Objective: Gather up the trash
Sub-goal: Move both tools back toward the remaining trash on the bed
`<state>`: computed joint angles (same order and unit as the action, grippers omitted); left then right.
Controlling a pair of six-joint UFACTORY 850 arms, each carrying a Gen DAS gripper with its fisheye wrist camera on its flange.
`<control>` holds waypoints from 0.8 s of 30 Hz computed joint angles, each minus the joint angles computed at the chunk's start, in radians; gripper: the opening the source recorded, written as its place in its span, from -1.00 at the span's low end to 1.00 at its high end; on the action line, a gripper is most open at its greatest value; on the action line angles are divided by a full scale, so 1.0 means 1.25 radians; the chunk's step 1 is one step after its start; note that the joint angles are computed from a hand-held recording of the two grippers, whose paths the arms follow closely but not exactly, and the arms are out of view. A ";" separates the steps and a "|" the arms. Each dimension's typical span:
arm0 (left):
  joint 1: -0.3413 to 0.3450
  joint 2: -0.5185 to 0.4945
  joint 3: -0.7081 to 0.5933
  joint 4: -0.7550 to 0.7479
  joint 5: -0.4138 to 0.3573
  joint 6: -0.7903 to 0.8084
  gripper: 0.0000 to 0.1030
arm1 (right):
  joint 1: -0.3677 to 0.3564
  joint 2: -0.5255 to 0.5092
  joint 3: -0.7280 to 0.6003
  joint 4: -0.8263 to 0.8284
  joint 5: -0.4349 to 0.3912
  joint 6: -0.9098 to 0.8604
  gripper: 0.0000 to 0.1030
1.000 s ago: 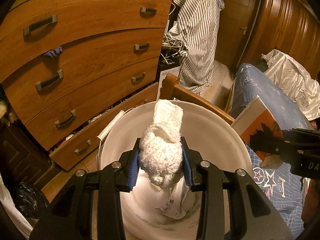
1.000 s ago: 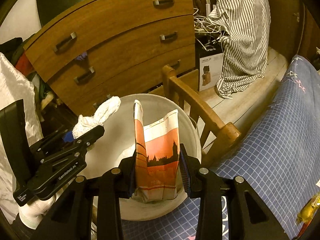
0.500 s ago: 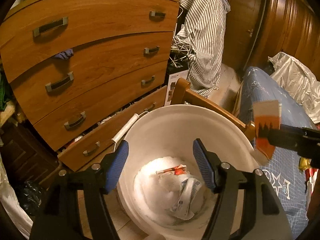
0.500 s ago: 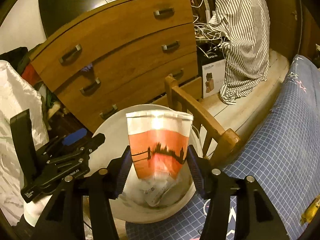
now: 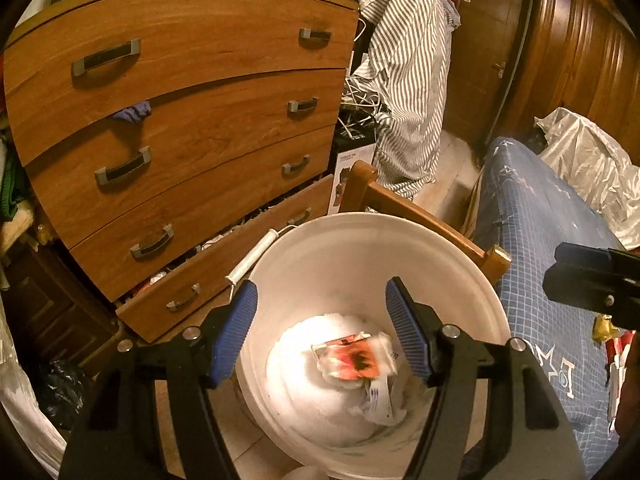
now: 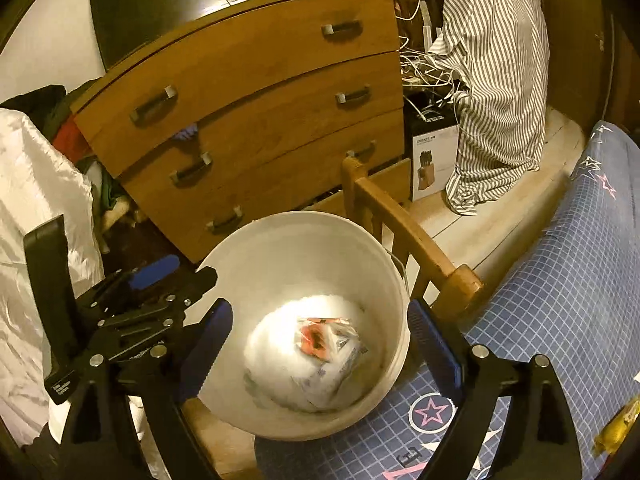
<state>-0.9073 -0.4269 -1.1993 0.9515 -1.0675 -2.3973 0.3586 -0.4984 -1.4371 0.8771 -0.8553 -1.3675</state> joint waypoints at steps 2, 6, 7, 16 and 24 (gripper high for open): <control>-0.002 -0.002 -0.002 0.001 0.002 -0.003 0.24 | -0.009 0.007 0.008 0.011 -0.013 -0.013 0.73; -0.015 -0.012 -0.011 0.016 0.014 -0.014 0.24 | -0.066 0.062 0.085 0.098 -0.043 -0.119 0.73; -0.020 -0.018 -0.018 0.022 0.019 -0.018 0.24 | -0.086 0.081 0.113 0.120 -0.041 -0.159 0.73; -0.042 -0.230 -0.292 0.043 0.139 0.163 0.24 | -0.409 0.122 0.265 0.228 -0.061 -0.407 0.73; -0.052 -0.488 -0.688 -0.066 0.206 0.431 0.24 | -0.634 -0.066 0.091 0.247 0.044 -0.367 0.72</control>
<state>-0.9724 -1.0373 -2.0597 0.8694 -0.8094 -1.8585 -0.4339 -0.5815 -1.3230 1.1861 -0.8004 -1.8256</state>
